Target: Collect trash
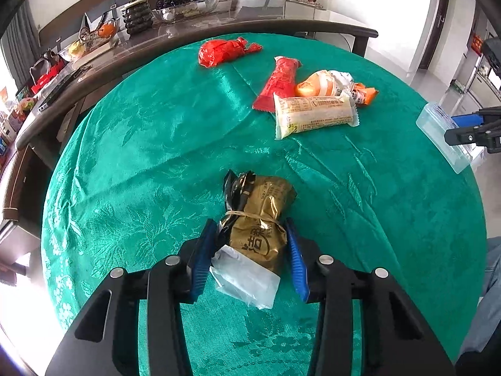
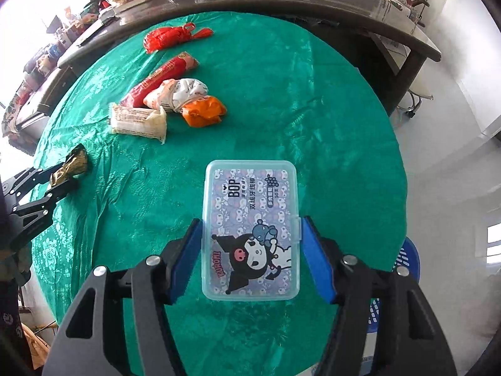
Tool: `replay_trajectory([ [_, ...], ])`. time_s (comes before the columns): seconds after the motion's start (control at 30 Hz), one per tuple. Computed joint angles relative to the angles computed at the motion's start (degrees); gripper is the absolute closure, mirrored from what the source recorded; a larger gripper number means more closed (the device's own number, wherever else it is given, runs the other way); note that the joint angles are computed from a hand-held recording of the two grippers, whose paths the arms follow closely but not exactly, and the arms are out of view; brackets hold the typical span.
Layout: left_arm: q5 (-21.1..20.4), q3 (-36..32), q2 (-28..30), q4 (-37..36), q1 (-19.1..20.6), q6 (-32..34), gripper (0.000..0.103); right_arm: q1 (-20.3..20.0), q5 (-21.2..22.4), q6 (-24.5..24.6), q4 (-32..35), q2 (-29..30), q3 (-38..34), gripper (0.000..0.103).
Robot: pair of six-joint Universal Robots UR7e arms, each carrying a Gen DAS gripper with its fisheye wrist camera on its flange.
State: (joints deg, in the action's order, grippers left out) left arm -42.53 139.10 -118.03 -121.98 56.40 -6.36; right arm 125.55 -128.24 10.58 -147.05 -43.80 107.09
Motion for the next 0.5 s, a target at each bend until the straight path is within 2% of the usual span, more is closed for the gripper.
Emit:
replay_trajectory([
  [0.13,-1.7,0.4,-2.9,1.3,-2.8,-3.0,0.062,0.2,3.1,-1.7,-3.6,-3.1,3.6,0.041],
  [0.37,-4.2,1.6,-4.7,5.2,-11.1,-10.1,0.062,-2.1,9.9,-1.7,-10.1,-9.7,11.6,0.041],
  [0.5,-6.8,2.4,-2.2,3.6,-15.2,-12.8,0.062,-3.5,9.4,-1.5,-12.6,-15.2,16.4,0.041],
])
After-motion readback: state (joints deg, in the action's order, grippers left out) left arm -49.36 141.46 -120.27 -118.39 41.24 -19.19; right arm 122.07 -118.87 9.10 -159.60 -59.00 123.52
